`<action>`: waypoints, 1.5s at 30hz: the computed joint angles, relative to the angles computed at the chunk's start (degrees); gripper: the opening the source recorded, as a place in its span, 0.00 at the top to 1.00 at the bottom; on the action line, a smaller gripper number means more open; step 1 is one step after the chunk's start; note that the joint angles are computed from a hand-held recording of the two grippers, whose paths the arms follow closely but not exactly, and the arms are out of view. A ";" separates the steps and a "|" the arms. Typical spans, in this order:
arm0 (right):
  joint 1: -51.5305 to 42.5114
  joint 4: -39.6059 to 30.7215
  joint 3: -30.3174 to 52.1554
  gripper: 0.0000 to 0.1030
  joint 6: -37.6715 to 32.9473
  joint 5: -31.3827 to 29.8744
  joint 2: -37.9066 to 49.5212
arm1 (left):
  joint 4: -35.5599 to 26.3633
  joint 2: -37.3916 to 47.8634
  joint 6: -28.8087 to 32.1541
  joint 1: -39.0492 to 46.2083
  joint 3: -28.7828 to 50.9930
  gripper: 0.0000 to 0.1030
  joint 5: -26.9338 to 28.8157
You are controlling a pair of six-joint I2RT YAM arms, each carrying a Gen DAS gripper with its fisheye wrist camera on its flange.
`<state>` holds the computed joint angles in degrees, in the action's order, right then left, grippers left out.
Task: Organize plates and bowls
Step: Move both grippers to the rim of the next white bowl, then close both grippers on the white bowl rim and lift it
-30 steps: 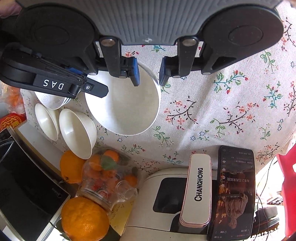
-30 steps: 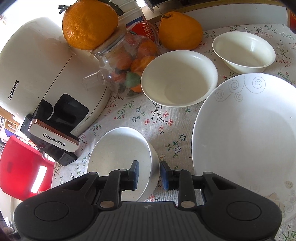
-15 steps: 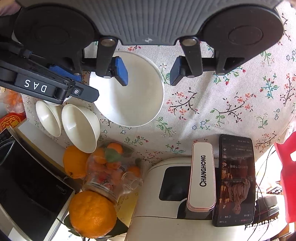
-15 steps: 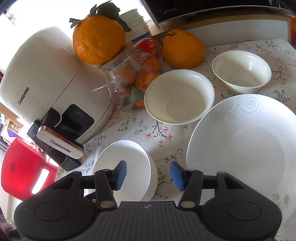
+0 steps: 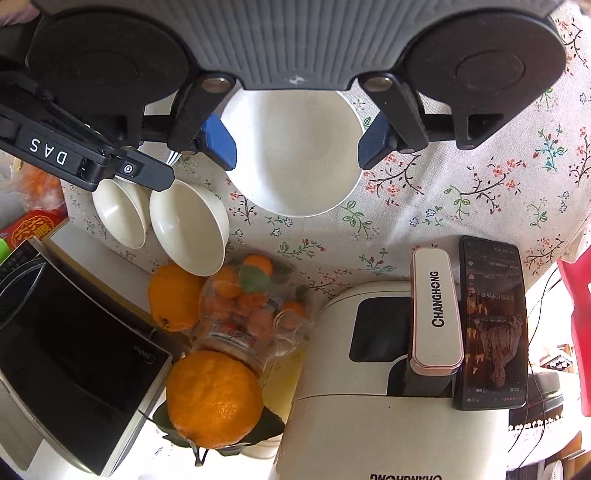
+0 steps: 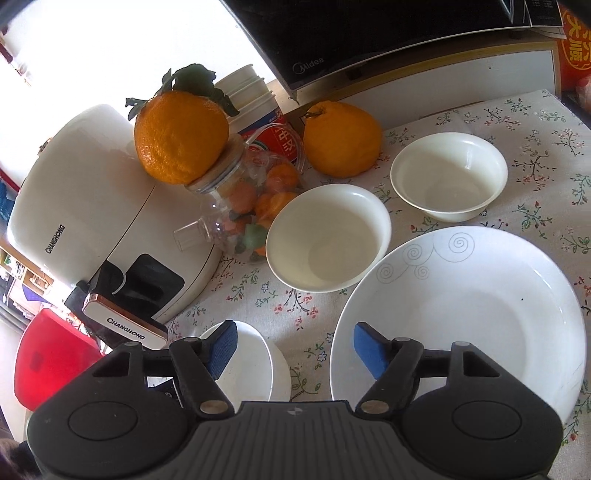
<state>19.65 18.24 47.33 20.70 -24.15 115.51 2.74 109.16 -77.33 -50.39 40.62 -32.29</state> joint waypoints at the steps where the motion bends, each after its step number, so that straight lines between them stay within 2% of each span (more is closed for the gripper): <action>1: -0.50 0.05 0.14 0.33 0.09 -0.13 0.05 | 0.56 -0.10 0.86 0.26 0.18 0.30 0.23; 6: -3.78 1.21 1.15 0.32 0.78 -0.94 0.97 | 7.91 0.25 7.04 2.82 0.16 0.26 1.87; 12: -7.29 3.27 3.74 0.32 3.14 -3.53 4.51 | 13.97 3.56 10.42 5.38 1.81 0.26 2.31; 13: -7.76 3.77 4.24 0.32 3.69 -4.09 5.25 | 15.58 4.26 10.92 5.78 1.84 0.28 2.61; 15: -8.52 4.94 5.06 0.32 4.56 -5.31 6.66 | 19.94 6.13 12.17 6.74 1.98 0.40 3.10; 16: -8.85 5.32 5.73 0.33 4.88 -6.14 7.49 | 21.65 6.96 12.64 7.07 2.03 0.42 3.28; 18: -9.11 5.74 6.88 0.38 5.10 -7.44 8.81 | 24.84 8.88 13.58 7.56 2.40 0.50 3.45; 19: -9.05 5.78 7.53 0.44 5.16 -7.79 9.39 | 25.87 9.72 13.81 7.67 2.67 0.51 3.34; 21: -8.74 5.61 8.68 0.49 5.14 -7.64 10.22 | 27.87 11.50 14.67 7.96 3.37 0.56 3.20; 23: -8.12 5.35 9.95 0.55 4.95 -6.50 10.79 | 29.04 13.08 15.72 8.26 4.27 0.59 3.03; 25: -7.65 5.28 11.13 0.56 4.95 -5.20 11.31 | 29.24 14.34 16.62 8.52 5.25 0.61 2.89; 31: -6.14 -0.97 18.81 0.61 3.74 -3.43 15.21 | 25.96 16.96 16.69 10.73 9.10 0.65 5.41; 35: -4.91 -2.49 20.96 0.64 1.60 -1.87 16.95 | 24.13 19.60 17.66 11.49 11.87 0.71 6.81; 39: -4.48 -2.50 21.78 0.67 0.50 -0.41 17.97 | 25.69 21.50 17.59 12.11 12.59 0.80 8.48; 43: -5.29 -2.44 22.74 0.79 1.52 -1.89 19.20 | 26.45 22.39 18.08 12.36 13.14 0.83 8.58; 45: -5.28 -2.11 22.97 0.82 1.78 -1.67 19.45 | 26.46 22.74 18.19 12.36 13.50 0.86 8.53</action>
<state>14.37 16.13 70.29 22.48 -25.82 134.96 29.20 131.90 -59.14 -38.03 54.12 -23.76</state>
